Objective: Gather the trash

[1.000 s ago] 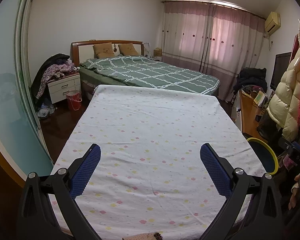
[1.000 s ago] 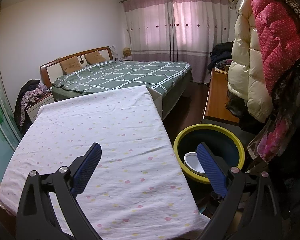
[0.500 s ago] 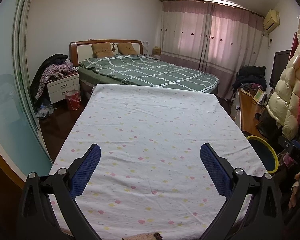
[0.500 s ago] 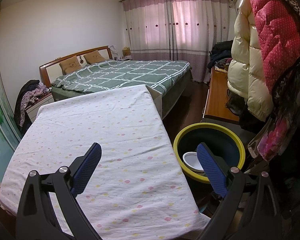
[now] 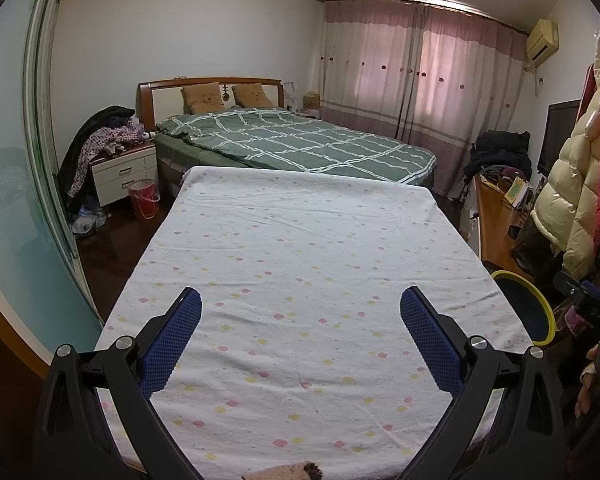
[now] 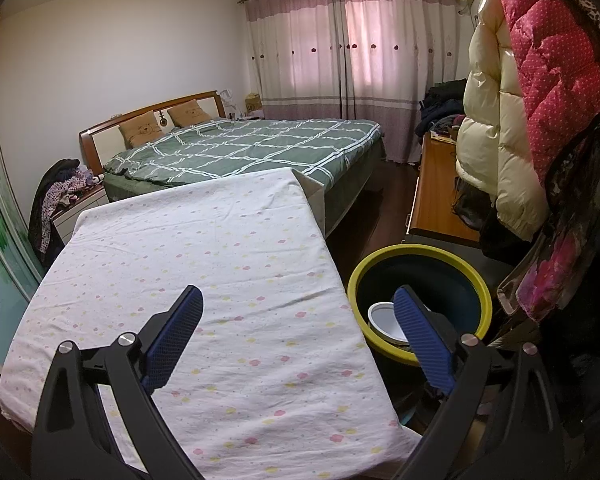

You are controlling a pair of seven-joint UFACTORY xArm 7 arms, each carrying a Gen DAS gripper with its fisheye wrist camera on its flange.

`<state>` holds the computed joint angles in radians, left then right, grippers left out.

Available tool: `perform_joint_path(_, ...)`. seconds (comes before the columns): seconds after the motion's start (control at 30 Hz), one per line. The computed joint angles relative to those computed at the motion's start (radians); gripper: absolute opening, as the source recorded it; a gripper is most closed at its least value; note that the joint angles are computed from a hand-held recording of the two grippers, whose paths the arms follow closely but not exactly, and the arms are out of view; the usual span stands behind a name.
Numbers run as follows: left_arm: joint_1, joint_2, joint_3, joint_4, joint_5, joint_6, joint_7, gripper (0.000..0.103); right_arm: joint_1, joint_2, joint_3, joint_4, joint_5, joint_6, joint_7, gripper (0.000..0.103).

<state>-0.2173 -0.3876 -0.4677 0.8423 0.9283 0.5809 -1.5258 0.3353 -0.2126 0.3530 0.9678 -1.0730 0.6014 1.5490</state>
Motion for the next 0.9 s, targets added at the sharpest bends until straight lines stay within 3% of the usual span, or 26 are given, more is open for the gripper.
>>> perform_joint_path(0.9, -0.002, 0.013, 0.0, 0.006, 0.023, -0.023, -0.006, 0.098, 0.004, 0.009, -0.002, -0.004, -0.011, -0.003, 0.017, 0.091)
